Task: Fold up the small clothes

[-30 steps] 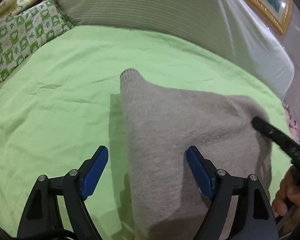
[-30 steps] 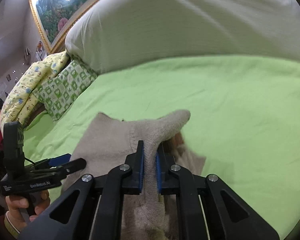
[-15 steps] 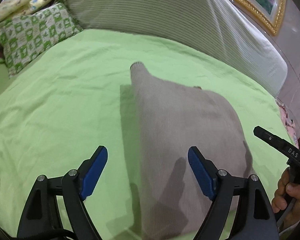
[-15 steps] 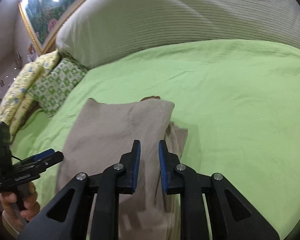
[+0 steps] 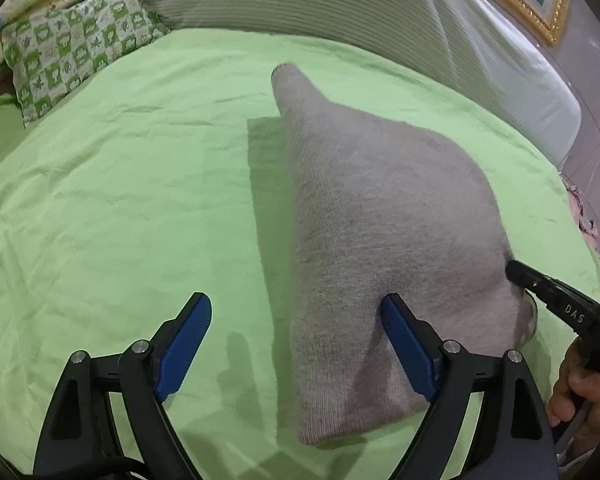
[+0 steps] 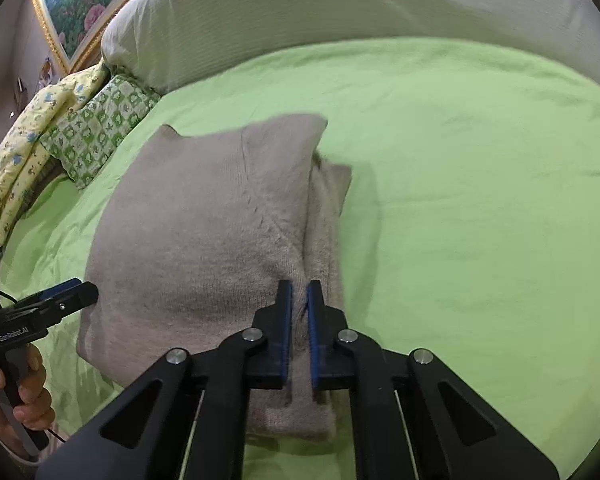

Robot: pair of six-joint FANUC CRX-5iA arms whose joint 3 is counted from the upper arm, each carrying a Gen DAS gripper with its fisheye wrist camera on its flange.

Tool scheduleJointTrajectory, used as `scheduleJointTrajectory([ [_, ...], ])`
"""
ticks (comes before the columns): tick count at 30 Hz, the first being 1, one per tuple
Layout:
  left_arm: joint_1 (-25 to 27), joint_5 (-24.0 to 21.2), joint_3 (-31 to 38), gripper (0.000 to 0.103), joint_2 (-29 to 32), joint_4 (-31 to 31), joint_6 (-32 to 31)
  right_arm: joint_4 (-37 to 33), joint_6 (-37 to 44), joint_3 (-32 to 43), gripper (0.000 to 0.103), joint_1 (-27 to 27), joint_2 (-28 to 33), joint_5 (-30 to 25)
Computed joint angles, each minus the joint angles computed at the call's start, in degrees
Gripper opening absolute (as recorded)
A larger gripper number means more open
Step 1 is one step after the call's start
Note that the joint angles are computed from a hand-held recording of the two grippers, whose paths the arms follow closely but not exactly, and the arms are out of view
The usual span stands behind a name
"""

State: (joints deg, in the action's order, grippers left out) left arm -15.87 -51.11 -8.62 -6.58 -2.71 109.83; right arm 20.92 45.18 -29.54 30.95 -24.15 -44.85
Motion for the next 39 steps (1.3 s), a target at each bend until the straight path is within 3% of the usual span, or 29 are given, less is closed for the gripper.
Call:
scheduleJointTrajectory([
  [5,2.4,1.6,-2.8,0.088,-0.5,5.1,-1.9,2.2,-2.3,-1.1,0.008,1.0,1.7,-0.2],
  [10,-0.3,-0.8,-0.4,0.088,-0.7,-0.1,1.0,-3.1,-1.1,-0.4,0.015,-0.4,-0.6,0.0],
  [13,-1.5,-1.6,-0.3,0.088,-1.3,-0.9,1.5,1.6,-5.9,-2.5,0.019,2.1,-3.0,-1.1],
  [17,-3.6,-2.9,-1.2,0.088,-2.4,-4.0,2.1,6.1,-9.0,-4.9,0.038,6.0,-4.3,-4.7],
  [25,-3.4,-3.5,-3.0,0.088,-4.6,-3.3,2.4,6.6,-11.4,-6.8,0.038,6.9,-6.5,-6.0],
  [32,-1.1,-2.0,1.5,0.088,-4.1,-3.5,2.7,6.7,-10.4,-3.8,0.039,4.5,-7.1,-0.8],
  [35,-0.1,-1.1,3.6,0.088,-2.3,-2.6,1.2,5.5,-7.2,-1.5,0.039,3.1,-4.6,2.8],
  [39,-0.9,-3.5,9.4,0.088,2.8,-6.3,2.3,4.5,-4.7,2.6,0.039,2.0,1.5,5.1],
])
